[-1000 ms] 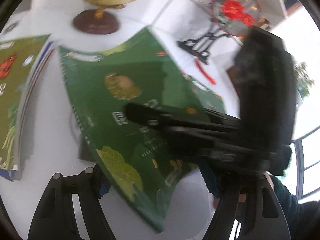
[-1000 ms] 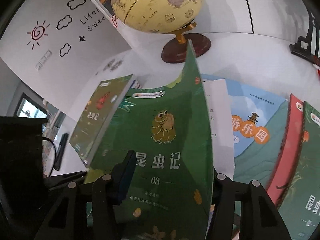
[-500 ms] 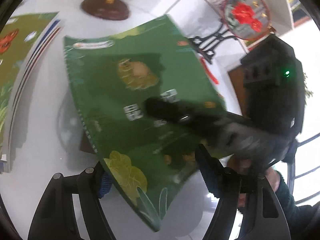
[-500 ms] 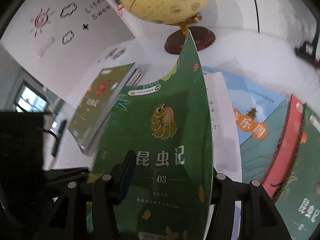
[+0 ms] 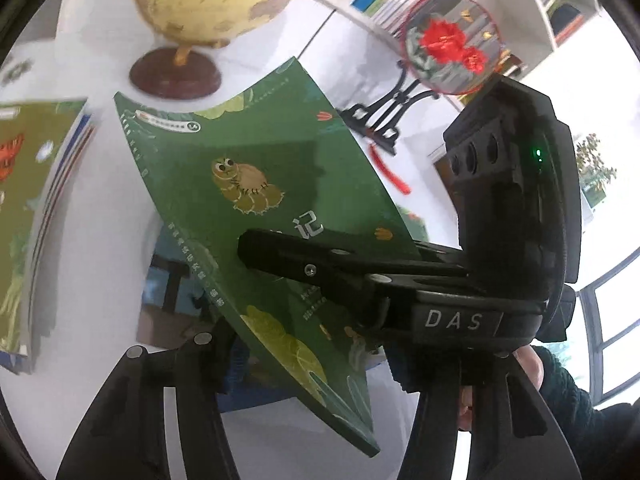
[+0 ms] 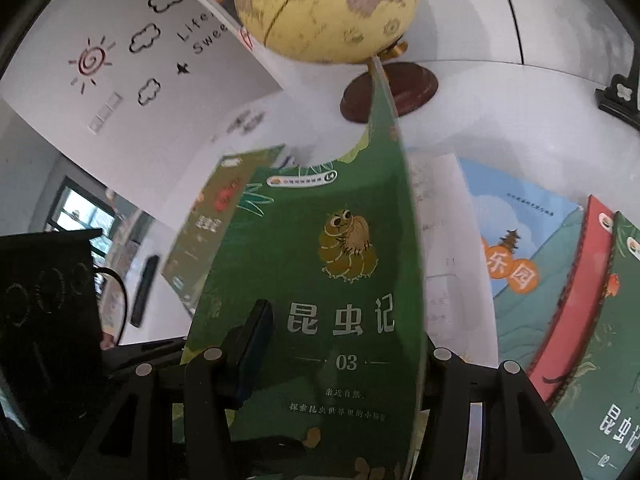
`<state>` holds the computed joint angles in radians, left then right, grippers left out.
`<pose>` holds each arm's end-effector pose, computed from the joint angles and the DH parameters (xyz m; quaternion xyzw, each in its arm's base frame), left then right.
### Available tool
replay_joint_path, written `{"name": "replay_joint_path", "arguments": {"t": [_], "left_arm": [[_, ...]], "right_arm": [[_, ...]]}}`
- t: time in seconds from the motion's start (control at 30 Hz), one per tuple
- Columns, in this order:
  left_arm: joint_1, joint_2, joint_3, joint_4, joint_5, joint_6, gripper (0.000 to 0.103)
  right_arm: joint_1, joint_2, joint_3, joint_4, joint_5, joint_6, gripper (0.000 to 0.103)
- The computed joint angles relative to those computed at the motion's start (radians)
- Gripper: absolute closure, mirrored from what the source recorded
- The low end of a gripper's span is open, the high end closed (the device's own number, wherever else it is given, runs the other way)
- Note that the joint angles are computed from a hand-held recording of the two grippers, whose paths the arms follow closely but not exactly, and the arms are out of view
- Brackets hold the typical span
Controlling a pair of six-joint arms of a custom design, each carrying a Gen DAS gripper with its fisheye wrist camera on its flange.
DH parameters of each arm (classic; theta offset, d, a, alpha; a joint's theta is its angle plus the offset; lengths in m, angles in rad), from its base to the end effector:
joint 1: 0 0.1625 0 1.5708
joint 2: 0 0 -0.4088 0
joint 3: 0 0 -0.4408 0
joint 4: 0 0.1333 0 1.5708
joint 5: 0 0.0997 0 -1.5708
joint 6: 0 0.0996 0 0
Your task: Organize books
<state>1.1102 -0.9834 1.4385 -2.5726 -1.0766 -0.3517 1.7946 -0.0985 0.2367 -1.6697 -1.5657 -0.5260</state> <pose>-0.1731 -0.7550 0.2860 -0.0151 0.9358 -0.3335 0.1129 0.3389 -0.8860 0.0385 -0.3661 0.9304 0.0190 0.0055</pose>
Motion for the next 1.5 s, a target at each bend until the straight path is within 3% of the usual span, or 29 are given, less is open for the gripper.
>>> {"name": "replay_joint_path", "arguments": {"t": [0.2,0.47,0.6,0.77,1.03,1.3,1.5], "left_arm": [[-0.029,0.002,-0.022,0.009,0.01,0.045,0.051],[-0.073,0.013,-0.074,-0.009,0.022,0.122,0.051],[-0.099,0.012,-0.086,-0.005,0.043,0.149,0.051],[-0.131,-0.019,-0.069,-0.036,0.054,0.171,0.051],[-0.182,-0.091,-0.078,0.02,0.131,0.204,0.051],[-0.163,-0.249,-0.017,0.146,0.126,0.202,0.051],[-0.091,-0.328,-0.012,0.255,0.046,0.225,0.051]], "right_arm": [[0.014,-0.056,0.055,-0.047,-0.007,-0.047,0.047],[0.021,-0.139,0.133,-0.122,0.046,-0.026,0.048],[0.039,-0.203,0.214,-0.19,0.026,-0.049,0.048],[0.052,-0.277,0.309,-0.252,0.05,-0.064,0.048],[0.105,-0.305,0.326,-0.3,0.072,-0.07,0.048],[0.17,-0.284,0.351,-0.359,0.113,0.044,0.047],[0.216,-0.242,0.389,-0.44,0.099,0.178,0.047]]}}
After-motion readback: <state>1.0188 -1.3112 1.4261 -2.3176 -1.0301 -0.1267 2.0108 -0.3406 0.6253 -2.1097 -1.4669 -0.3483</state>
